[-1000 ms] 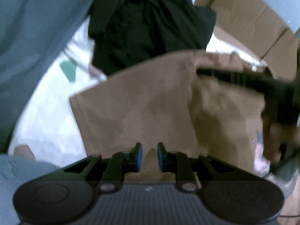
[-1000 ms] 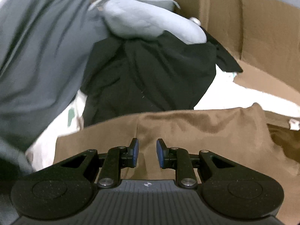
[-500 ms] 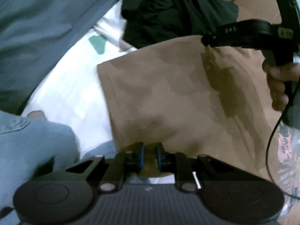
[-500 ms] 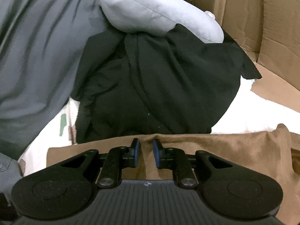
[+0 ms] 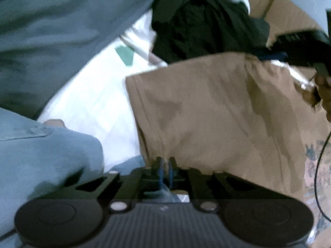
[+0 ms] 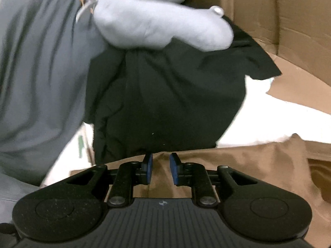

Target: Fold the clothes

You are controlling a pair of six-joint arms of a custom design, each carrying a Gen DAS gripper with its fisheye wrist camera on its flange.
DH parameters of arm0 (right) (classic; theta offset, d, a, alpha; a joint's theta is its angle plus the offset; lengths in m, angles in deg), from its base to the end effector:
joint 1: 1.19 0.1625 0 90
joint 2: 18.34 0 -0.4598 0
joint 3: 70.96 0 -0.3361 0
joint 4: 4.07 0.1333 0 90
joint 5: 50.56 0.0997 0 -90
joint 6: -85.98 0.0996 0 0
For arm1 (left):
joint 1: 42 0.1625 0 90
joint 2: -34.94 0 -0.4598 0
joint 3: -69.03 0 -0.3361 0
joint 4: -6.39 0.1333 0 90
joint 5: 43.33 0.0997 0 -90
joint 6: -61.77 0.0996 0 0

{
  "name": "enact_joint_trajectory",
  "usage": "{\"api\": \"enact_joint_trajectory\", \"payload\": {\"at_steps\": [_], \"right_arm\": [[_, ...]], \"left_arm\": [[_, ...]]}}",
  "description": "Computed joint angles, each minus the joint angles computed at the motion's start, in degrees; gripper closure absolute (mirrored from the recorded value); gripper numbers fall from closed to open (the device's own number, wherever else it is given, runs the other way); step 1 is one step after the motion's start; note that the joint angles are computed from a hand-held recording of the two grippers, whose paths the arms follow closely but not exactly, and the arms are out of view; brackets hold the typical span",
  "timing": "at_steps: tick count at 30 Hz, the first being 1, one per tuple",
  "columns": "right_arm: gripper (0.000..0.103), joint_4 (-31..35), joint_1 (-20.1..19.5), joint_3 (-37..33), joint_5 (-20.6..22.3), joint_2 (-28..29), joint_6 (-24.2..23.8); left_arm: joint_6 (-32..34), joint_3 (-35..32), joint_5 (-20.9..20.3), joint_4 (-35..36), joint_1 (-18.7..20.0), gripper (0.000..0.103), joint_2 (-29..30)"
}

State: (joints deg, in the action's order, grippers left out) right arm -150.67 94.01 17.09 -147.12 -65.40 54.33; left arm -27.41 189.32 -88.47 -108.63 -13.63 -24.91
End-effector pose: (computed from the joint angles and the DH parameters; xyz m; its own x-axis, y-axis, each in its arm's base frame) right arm 0.1839 -0.6757 0.2102 -0.7988 -0.5539 0.2349 -0.5949 0.7853 -0.1713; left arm -0.2879 -0.3868 0.1524 -0.7166 -0.3755 -0.5877 0.0332 0.8234 -0.5665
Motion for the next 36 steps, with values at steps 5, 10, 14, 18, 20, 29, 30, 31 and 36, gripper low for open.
{"api": "enact_joint_trajectory", "payload": {"at_steps": [5, 10, 14, 18, 20, 29, 30, 31, 36], "right_arm": [[0.078, 3.36, -0.91, -1.04, -1.43, -5.18, -0.52], [0.066, 4.39, -2.1, -1.56, -4.0, -10.89, -2.9], [0.066, 6.7, -2.46, -3.44, -7.14, -15.01, -3.92], [0.066, 8.75, -2.89, -5.09, -9.26, -19.84, -2.82], [0.066, 10.15, -3.04, -5.85, -10.16, -22.38, -2.39], [0.066, 15.19, -3.06, -7.59, -15.14, -33.92, 2.11], [0.066, 15.65, -2.96, -7.67, -15.85, -35.12, 2.49], [0.066, 16.14, -2.86, -7.83, -16.58, -36.28, 2.87], [0.066, 23.12, -1.87, -12.73, -19.63, -39.33, 3.87]], "left_arm": [[-2.81, -1.49, -0.63, 3.67, -2.42, 0.082, -1.97], [-7.75, -5.8, -3.96, 13.14, -3.6, 0.071, -3.3], [-8.43, -8.52, -4.45, 19.44, -6.03, 0.051, -4.09], [-8.99, -9.38, -5.83, 20.16, -8.72, 0.051, -5.13], [-9.36, -10.32, -6.26, 21.05, -10.0, 0.051, -5.15], [-14.81, -13.58, -5.61, 27.18, -14.64, 0.05, -4.96], [-14.29, -13.83, -5.73, 27.11, -15.07, 0.05, -4.93], [-14.24, -14.2, -5.86, 27.4, -15.64, 0.05, -4.92], [-16.14, -17.72, -7.68, 31.35, -18.42, 0.05, -4.17]]}}
